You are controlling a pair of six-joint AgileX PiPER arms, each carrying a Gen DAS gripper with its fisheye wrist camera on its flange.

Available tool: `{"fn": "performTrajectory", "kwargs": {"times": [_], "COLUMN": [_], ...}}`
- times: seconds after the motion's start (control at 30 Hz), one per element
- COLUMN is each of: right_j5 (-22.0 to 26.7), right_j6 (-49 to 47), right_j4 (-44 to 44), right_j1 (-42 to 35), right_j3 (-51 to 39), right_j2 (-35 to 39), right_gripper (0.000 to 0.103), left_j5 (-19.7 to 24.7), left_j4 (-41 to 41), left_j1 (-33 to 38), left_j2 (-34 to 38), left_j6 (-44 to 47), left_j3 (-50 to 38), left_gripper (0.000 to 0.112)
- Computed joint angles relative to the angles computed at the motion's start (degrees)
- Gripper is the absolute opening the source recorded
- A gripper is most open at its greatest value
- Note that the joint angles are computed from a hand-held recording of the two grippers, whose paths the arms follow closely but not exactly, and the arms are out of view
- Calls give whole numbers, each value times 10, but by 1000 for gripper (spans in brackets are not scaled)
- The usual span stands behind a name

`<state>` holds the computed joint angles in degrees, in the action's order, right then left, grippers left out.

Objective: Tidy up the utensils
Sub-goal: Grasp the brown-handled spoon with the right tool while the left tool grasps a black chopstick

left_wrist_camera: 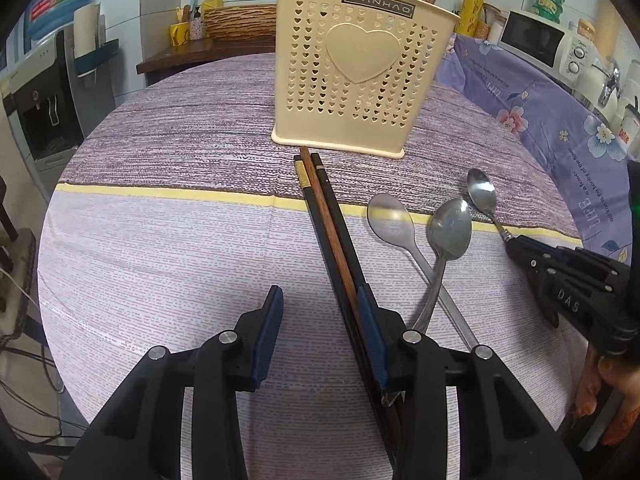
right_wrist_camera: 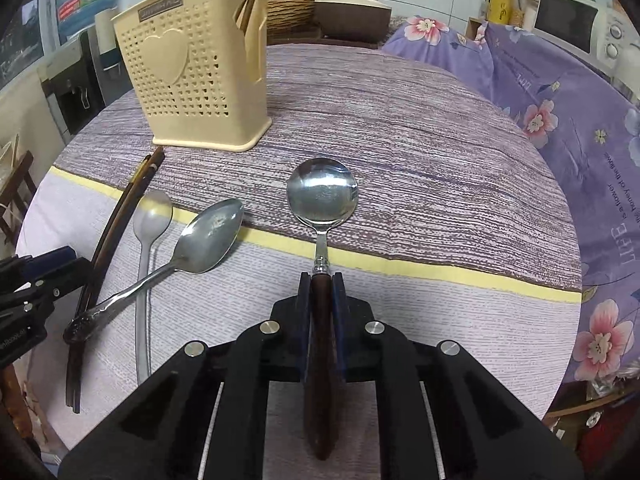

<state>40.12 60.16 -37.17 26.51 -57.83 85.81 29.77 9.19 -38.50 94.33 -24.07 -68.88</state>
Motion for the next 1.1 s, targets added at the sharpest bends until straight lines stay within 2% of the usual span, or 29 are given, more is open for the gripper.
{"fn": "performTrajectory", "kwargs": {"times": [0.2,0.3,0.37,0.53,0.87,0.93,1.03,1.1], "right_j5": [-1,-7,-5,-16,-37,-31,-6,-2], "right_j6": [10,6,14,7,-124,-162,-192,-220], "right_j4": [-14,-8,-13,0,99,126,138,162], "right_j1": [2,-4,-2,-16,-63,-73,-80,-92], "right_j3": [2,2,4,10,-34,-65,-113,-137], "right_j2": [2,0,-1,-6,21,45,80,96], "right_gripper": [14,16,20,34,50,55,56,56], "left_j5": [24,35,40,44,105,116,132,139], "left_j4": [37,29,13,49,-1,3,-2,1], "left_j1": [-4,2,6,3,46,44,44,44], "left_j2": [15,29,34,51,132,147,165,173], "left_j6": [-20,-9,5,-13,62,60,58,53], "left_j3": [-23,-45,-54,-72,-203,-226,-258,-271], "left_gripper": [40,39,39,39,39,38,36,30]}}
